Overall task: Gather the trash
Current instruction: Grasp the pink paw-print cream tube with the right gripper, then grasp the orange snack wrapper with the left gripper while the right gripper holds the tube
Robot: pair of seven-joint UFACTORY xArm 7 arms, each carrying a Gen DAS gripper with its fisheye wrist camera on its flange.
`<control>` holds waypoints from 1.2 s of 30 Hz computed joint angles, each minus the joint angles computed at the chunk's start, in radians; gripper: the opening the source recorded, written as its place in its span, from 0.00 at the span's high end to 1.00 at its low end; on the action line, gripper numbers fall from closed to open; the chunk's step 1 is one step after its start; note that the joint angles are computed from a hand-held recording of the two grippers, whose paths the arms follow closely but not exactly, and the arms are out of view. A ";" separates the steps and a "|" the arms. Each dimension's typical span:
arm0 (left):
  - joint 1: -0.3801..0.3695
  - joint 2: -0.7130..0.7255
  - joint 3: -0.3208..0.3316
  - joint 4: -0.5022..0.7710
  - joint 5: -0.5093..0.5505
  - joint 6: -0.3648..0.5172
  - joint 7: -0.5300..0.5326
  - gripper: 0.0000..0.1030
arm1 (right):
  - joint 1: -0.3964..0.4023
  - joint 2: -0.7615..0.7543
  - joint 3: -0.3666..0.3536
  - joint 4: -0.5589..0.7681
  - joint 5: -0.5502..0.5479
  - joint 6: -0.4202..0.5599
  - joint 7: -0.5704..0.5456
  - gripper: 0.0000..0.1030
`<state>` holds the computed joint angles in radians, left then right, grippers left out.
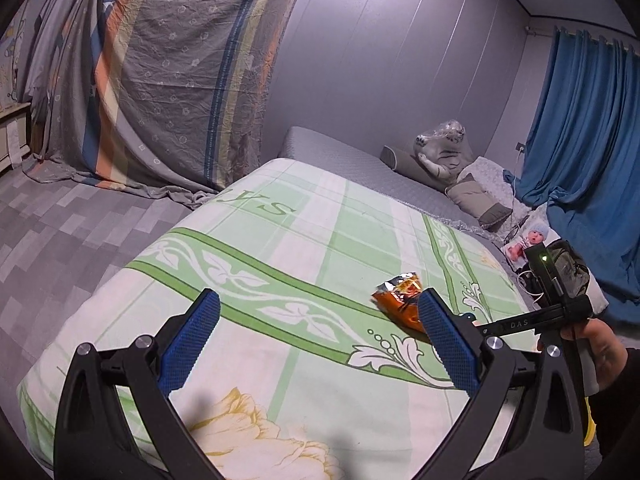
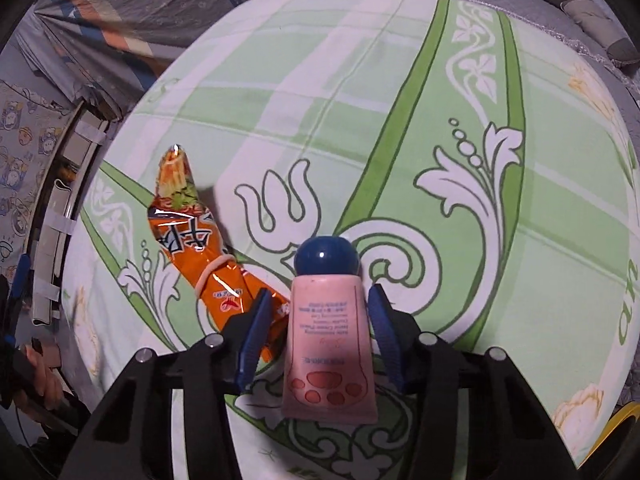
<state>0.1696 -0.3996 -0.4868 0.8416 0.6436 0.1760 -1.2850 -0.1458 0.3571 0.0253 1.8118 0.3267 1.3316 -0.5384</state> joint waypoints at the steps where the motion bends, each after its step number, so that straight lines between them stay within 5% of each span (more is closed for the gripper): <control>1: -0.004 0.003 0.004 -0.001 -0.003 0.003 0.005 0.08 | 0.002 0.000 -0.001 -0.005 -0.002 -0.007 0.006 0.57; 3: -0.012 0.011 0.008 0.004 -0.005 0.015 0.010 0.08 | 0.006 -0.005 -0.003 -0.019 -0.010 -0.034 0.011 0.65; 8: -0.053 0.062 0.020 0.048 0.011 0.053 0.033 0.08 | -0.010 -0.036 -0.002 -0.060 0.020 -0.067 -0.019 0.65; 11: -0.143 0.137 0.071 0.103 -0.016 0.085 0.113 0.08 | -0.042 -0.070 -0.001 -0.088 0.101 -0.059 -0.060 0.65; 18: -0.343 0.382 0.181 0.298 -0.216 0.115 0.379 0.08 | -0.115 -0.194 -0.036 -0.198 0.312 -0.011 -0.174 0.65; 24: -0.426 0.595 0.214 0.534 -0.367 0.219 0.525 0.08 | -0.137 -0.306 -0.102 -0.291 0.448 0.048 -0.263 0.65; 36: -0.597 0.847 0.386 0.900 -0.447 0.493 0.463 0.09 | -0.134 -0.351 -0.158 -0.326 0.531 0.097 -0.331 0.65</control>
<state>-0.4271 0.4476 -0.1010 1.7419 0.1966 0.6686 -0.8224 -0.2793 0.0062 -0.1330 1.4861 0.8573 1.4289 -0.8696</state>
